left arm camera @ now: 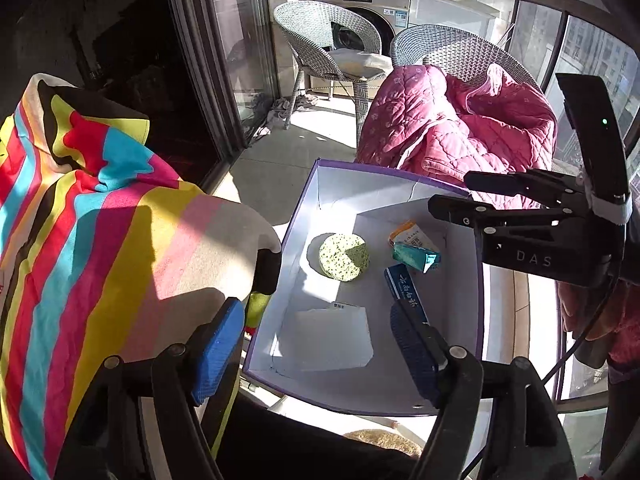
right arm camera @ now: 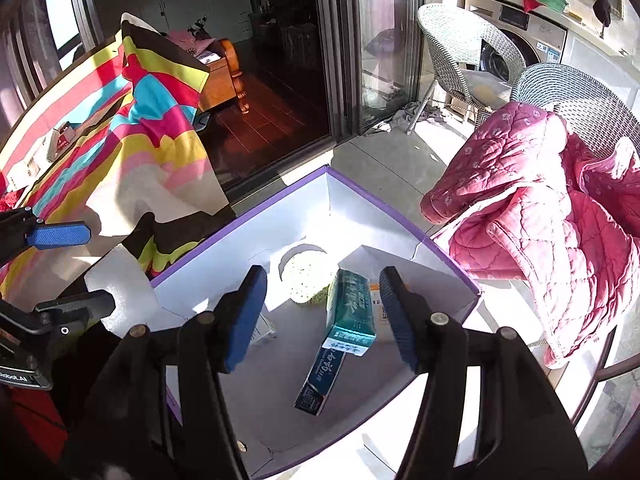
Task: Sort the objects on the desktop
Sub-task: 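Open the left tool to drop the foam block while the right tool drops the teal box, then move both open tools back over the striped table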
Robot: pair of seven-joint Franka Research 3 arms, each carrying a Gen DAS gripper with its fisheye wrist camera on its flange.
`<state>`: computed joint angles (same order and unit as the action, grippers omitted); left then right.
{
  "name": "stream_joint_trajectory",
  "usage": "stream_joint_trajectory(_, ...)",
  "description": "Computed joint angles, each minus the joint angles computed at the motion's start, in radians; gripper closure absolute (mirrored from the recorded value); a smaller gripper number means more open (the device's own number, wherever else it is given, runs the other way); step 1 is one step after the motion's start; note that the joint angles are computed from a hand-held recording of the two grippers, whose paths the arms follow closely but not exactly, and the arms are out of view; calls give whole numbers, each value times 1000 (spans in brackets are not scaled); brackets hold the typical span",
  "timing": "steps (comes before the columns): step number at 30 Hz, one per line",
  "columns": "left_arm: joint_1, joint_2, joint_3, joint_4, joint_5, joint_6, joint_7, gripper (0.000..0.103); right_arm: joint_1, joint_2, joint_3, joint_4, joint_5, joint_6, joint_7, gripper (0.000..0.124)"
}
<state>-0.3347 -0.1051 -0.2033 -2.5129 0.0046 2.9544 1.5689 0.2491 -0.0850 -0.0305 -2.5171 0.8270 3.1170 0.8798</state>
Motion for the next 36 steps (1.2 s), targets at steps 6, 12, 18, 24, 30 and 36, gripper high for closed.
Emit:
stream_joint_trajectory(6, 20, -36, 18, -22, 2, 0, -40, 24, 35, 15, 2, 30, 87, 11, -75, 60)
stream_joint_trajectory(12, 55, -118, 56, -97, 4, 34, -69, 24, 71, 30, 46, 91, 226, -24, -224, 60)
stream_joint_trajectory(18, 150, -241, 106, -215, 64, 69, -180, 20, 125, 70, 122, 189, 220, -47, -294, 54)
stream_joint_trajectory(24, 442, -362, 41, -342, 212, 99, -384, 20, 186, 191, 200, 350, 97, -81, -250, 53)
stream_joint_trajectory(30, 587, -353, 205, -368, 224, 118, -450, 20, 274, 409, 217, 616, -217, -172, -12, 53)
stream_joint_trajectory(36, 637, -229, 322, -245, 150, 153, -456, 20, 376, 707, 178, 1051, -466, -363, 246, 53)
